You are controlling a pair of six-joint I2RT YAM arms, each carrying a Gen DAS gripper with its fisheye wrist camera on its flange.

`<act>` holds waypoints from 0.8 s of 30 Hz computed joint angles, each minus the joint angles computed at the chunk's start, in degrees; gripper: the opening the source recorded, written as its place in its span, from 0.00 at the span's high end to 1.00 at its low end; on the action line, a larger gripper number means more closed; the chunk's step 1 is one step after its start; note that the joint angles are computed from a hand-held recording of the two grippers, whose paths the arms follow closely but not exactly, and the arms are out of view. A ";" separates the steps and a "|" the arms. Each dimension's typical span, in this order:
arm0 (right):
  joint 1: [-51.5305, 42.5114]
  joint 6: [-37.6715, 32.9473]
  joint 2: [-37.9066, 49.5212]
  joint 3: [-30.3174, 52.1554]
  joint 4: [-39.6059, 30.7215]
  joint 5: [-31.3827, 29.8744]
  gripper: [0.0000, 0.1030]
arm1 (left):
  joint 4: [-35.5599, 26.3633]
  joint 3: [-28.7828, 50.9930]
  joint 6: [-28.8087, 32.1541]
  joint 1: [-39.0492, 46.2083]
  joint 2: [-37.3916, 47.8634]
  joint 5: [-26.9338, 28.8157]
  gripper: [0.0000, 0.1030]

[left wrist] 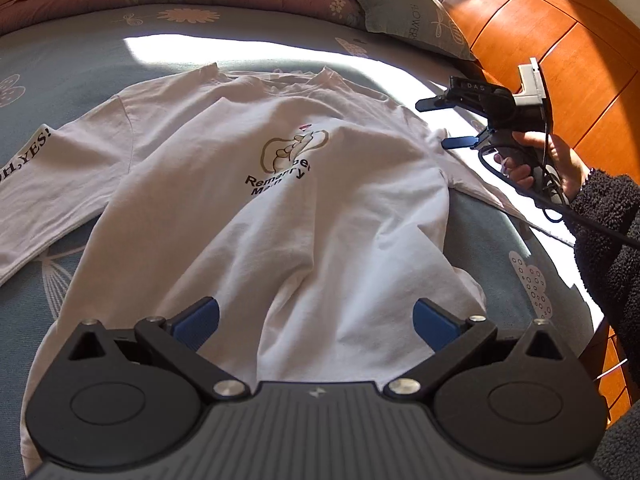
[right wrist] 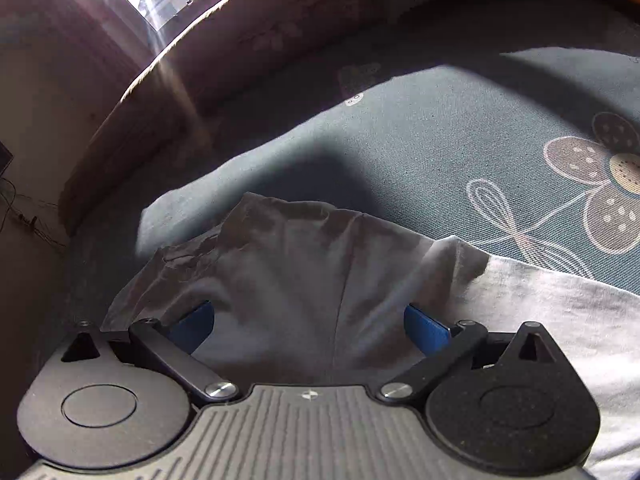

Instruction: Fold clothes

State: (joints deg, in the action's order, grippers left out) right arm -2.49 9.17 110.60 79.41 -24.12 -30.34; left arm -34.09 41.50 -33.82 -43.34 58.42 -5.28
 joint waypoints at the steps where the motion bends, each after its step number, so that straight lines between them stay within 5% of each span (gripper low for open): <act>1: 0.87 0.29 1.55 0.51 1.13 2.67 0.00 | 0.05 -0.28 0.17 0.65 -0.11 0.38 0.01; 8: -0.03 3.13 2.10 -0.25 7.83 8.43 0.00 | 0.65 -0.53 0.67 1.66 -0.11 0.94 0.01; 11: -1.38 -2.79 -8.19 -11.06 10.74 11.26 0.00 | 0.97 -0.02 0.54 0.38 0.45 0.56 0.01; 17: -8.66 -15.02 -24.51 -33.48 18.82 28.35 0.00 | 1.57 2.17 -0.62 -5.06 2.82 -1.07 0.01; 24: -31.65 -23.04 -30.13 -40.00 12.93 9.84 0.00 | 0.25 6.06 -2.79 -11.45 6.14 -3.96 0.01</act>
